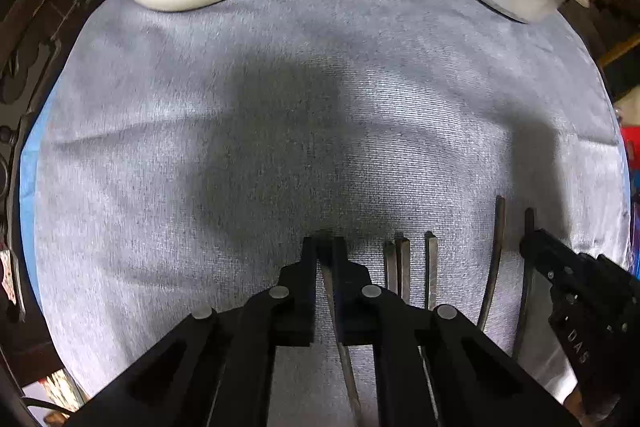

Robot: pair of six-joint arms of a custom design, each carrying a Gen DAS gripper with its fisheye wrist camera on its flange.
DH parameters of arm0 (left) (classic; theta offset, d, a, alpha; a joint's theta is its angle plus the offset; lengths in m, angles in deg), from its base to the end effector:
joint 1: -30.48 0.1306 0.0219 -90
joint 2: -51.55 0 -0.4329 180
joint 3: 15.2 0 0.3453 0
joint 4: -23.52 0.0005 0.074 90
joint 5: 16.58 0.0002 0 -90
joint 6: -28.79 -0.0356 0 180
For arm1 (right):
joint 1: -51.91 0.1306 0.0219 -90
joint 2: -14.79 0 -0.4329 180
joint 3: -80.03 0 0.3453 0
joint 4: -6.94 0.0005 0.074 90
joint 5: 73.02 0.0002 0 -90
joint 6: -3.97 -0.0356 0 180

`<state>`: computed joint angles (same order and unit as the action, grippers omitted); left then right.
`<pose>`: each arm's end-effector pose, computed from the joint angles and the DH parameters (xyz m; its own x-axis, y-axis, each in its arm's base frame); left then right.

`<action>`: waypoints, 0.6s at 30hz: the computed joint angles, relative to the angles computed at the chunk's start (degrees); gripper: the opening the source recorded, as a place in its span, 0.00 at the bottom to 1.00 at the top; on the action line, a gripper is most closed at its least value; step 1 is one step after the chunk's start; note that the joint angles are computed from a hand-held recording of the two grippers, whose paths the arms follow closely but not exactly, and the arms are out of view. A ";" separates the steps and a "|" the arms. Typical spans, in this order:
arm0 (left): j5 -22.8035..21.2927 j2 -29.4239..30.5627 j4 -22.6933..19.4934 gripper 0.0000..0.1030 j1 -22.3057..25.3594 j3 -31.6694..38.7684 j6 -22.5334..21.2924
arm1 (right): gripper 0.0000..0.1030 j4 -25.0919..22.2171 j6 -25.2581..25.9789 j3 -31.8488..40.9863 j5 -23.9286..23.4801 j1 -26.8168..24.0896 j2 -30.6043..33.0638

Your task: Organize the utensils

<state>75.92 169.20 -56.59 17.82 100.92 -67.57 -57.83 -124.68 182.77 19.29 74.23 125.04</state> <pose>0.5691 -0.1299 0.3964 -0.9344 0.3233 -0.1493 0.3307 0.9434 -0.0268 0.5070 0.2060 0.3872 -0.9181 0.2977 -0.2617 0.2629 0.9515 0.1601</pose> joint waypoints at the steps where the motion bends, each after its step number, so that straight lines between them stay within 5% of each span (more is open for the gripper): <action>1: 0.32 -0.53 0.65 0.06 0.17 -0.79 -0.49 | 0.08 0.19 -0.08 -0.09 0.05 0.05 -0.06; 6: 2.31 -4.74 5.03 0.05 1.94 -6.44 -2.04 | 0.07 9.77 -3.39 -8.19 -3.82 -1.09 -4.96; 10: 6.42 -10.18 8.70 0.05 4.35 -10.25 -3.33 | 0.07 13.87 -4.35 -13.35 -2.43 0.06 -9.98; 14: 9.48 -16.41 11.51 0.05 6.87 -12.05 -5.07 | 0.07 16.88 -4.76 -16.60 1.41 2.06 -16.44; 18: 15.50 -24.11 14.27 0.05 10.36 -12.64 -5.55 | 0.07 18.54 -6.01 -18.08 10.85 7.58 -23.48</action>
